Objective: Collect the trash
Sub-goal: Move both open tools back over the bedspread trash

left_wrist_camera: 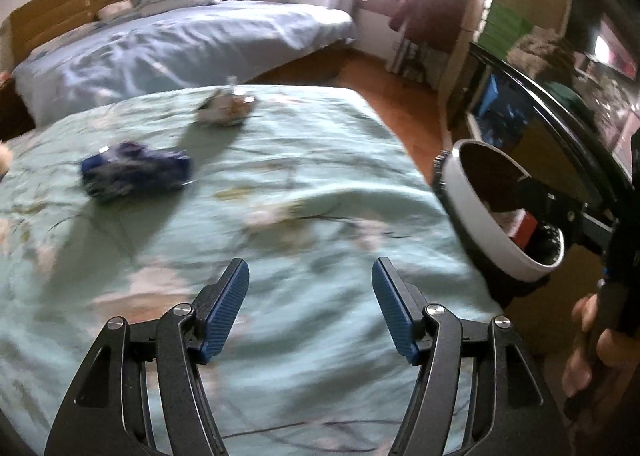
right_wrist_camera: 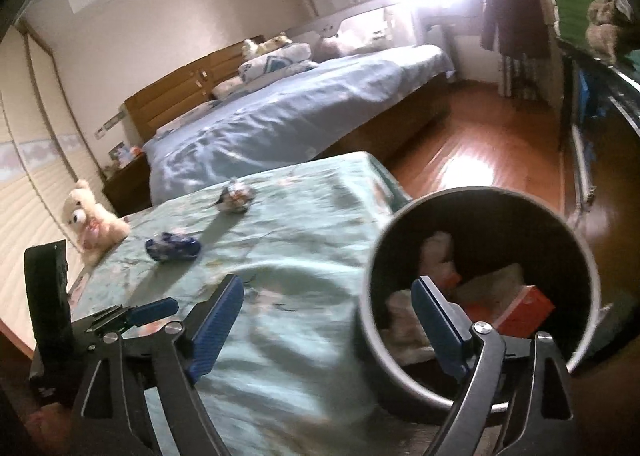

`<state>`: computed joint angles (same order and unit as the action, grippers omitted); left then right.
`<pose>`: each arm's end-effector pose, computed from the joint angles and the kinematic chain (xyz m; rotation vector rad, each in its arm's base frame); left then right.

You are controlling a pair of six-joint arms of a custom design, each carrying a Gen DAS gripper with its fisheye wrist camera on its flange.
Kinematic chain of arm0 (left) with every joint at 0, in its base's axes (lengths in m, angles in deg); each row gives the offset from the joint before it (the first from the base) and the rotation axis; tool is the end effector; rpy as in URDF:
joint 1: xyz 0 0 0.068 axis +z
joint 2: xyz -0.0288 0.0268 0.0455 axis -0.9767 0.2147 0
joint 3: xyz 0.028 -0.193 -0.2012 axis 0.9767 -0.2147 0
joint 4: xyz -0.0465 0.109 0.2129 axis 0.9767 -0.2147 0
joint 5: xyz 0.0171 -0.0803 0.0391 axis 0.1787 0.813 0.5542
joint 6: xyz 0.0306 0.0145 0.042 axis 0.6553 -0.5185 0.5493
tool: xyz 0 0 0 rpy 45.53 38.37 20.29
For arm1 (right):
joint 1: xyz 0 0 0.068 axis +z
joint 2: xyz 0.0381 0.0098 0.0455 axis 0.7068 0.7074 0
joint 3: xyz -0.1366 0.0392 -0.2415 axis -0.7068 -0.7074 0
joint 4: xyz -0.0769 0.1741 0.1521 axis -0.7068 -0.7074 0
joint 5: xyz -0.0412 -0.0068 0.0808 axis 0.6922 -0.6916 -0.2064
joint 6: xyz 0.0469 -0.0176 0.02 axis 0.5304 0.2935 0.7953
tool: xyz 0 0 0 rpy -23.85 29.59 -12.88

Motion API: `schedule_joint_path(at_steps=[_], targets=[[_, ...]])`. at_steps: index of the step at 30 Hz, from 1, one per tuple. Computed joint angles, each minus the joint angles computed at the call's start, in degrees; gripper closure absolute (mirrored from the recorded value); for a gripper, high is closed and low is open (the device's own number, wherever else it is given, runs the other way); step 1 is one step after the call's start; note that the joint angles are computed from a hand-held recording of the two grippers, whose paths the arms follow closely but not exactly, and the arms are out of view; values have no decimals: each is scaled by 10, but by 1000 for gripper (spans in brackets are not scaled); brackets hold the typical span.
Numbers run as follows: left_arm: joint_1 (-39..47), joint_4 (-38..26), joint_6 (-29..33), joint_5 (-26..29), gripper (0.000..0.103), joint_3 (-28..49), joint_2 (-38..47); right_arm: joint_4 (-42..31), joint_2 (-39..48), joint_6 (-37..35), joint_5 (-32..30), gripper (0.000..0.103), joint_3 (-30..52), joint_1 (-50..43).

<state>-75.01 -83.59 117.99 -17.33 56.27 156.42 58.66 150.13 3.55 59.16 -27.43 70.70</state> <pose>0.3519 -0.0027 0.1480 0.7301 2.3539 -0.4893 0.2513 0.1052 0.1707 0.4488 2.1712 0.1446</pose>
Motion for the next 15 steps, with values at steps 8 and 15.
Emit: schedule_joint_path(at_steps=[8, 15], targets=[[61, -22, 14, 2, 38, 48, 43, 4, 109, -3, -25, 15, 86, 22], [90, -40, 10, 0, 38, 91, 74, -10, 180, -18, -42, 15, 160, 26]])
